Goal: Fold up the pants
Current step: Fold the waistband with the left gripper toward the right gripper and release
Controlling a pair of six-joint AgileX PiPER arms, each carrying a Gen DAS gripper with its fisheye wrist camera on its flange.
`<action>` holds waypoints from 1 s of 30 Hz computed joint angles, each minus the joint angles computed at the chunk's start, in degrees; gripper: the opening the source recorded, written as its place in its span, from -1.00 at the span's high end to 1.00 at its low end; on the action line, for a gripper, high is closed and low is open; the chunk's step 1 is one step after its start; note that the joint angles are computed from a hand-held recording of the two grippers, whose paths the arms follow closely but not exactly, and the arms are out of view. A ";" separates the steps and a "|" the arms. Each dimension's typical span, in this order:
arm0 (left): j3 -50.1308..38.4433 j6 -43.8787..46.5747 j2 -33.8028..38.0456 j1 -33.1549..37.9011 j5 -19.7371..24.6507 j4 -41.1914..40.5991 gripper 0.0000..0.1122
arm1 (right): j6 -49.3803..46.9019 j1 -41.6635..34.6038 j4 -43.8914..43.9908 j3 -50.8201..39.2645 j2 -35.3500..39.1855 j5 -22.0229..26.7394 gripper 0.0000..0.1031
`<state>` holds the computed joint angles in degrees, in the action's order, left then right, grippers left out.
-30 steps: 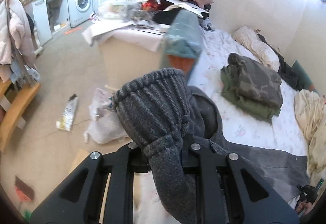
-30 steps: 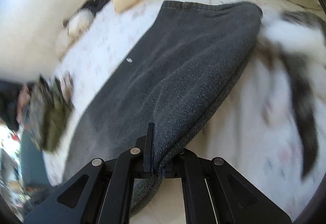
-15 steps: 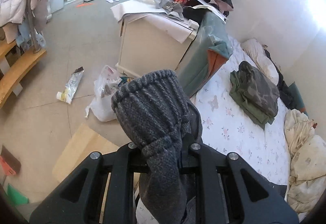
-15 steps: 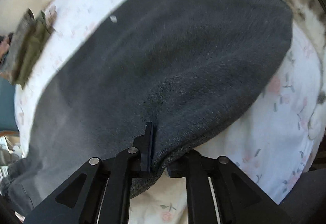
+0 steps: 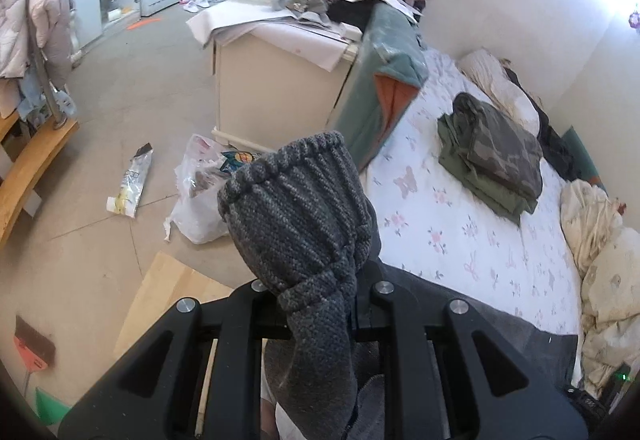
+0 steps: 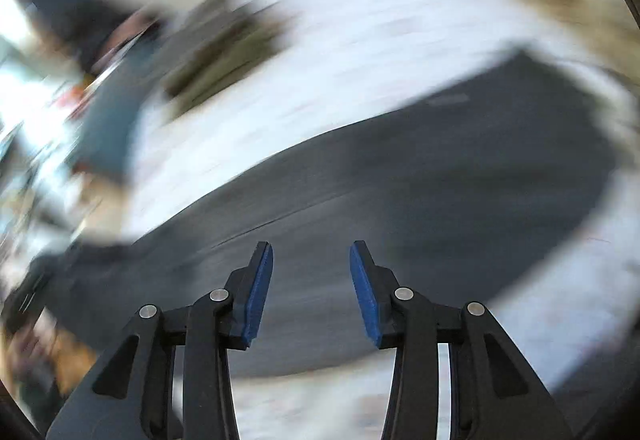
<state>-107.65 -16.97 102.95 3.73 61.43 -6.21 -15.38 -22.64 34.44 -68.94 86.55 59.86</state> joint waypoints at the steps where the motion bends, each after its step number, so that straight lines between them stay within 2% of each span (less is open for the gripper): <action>1: -0.18 0.16 0.08 -0.42 0.17 0.22 0.74 | -0.83 4.31 1.39 -0.78 1.72 -0.26 0.24; 2: -0.34 0.67 0.11 -1.03 0.29 0.32 0.74 | -3.41 9.75 5.06 -1.80 4.57 -1.14 0.30; 3: -0.46 1.40 0.11 -1.31 0.31 0.05 0.74 | -5.27 12.90 7.69 -2.57 6.90 -1.76 0.48; 4: -0.15 2.59 -0.20 -1.74 0.06 -0.22 0.74 | -5.86 16.45 9.08 -3.88 9.76 -2.40 0.57; 6: 0.13 5.31 -0.58 -2.90 -0.20 -0.18 0.74 | -5.68 24.21 12.62 -7.87 17.69 -4.45 0.60; 9: 0.53 10.79 -0.59 -3.55 -0.39 -3.68 0.74 | -8.92 30.28 20.95 -13.95 27.22 -3.87 0.66; 10: 0.70 11.90 -0.61 -4.24 -0.56 -3.85 0.74 | -10.66 32.44 21.12 -15.48 28.99 -3.23 0.68; 11: 0.28 12.44 -0.31 -4.90 -0.55 -3.98 0.74 | -10.65 36.32 19.00 -17.60 31.15 -4.61 0.70; 13: -0.67 14.45 0.51 -5.86 0.31 -5.08 0.75 | -3.74 41.40 11.04 -22.93 36.49 -2.22 0.79; 14: -1.44 14.97 1.36 -6.75 1.59 -4.95 0.75 | -0.85 42.93 8.20 -23.83 37.49 -2.57 0.79; 15: -1.90 14.81 1.81 -8.20 1.97 -2.92 0.75 | 0.58 43.69 7.02 -23.29 37.57 -4.54 0.89; 17: -1.88 15.06 1.81 -9.62 1.28 -1.12 0.75 | 2.33 43.07 7.65 -23.31 37.36 -3.80 0.92; 18: -1.76 15.03 1.75 -9.87 1.25 -0.90 0.74 | 0.87 41.91 9.30 -22.45 36.29 -2.89 0.79; 22: -1.06 12.92 1.07 -12.20 0.59 3.70 0.74 | -8.16 33.49 13.89 -12.56 25.82 -2.13 0.70; 23: -1.05 12.09 0.98 -13.08 0.54 4.99 0.74 | -9.22 30.88 13.93 -10.27 23.03 -2.01 0.37; 24: -1.52 11.11 1.13 -14.35 0.85 6.48 0.74 | -10.01 28.27 13.45 -8.25 20.52 -1.82 -0.24; 25: -2.69 10.31 1.78 -15.55 1.72 7.69 0.74 | -10.12 25.40 12.58 -6.42 17.99 -1.61 -0.59; 27: -5.40 8.59 3.35 -21.02 3.65 14.93 0.74 | -10.23 16.98 10.05 -3.41 12.98 1.26 -0.61; 30: -9.68 5.34 6.21 -29.24 6.43 22.59 0.73 | -11.32 6.76 6.90 -2.45 10.00 5.10 -0.61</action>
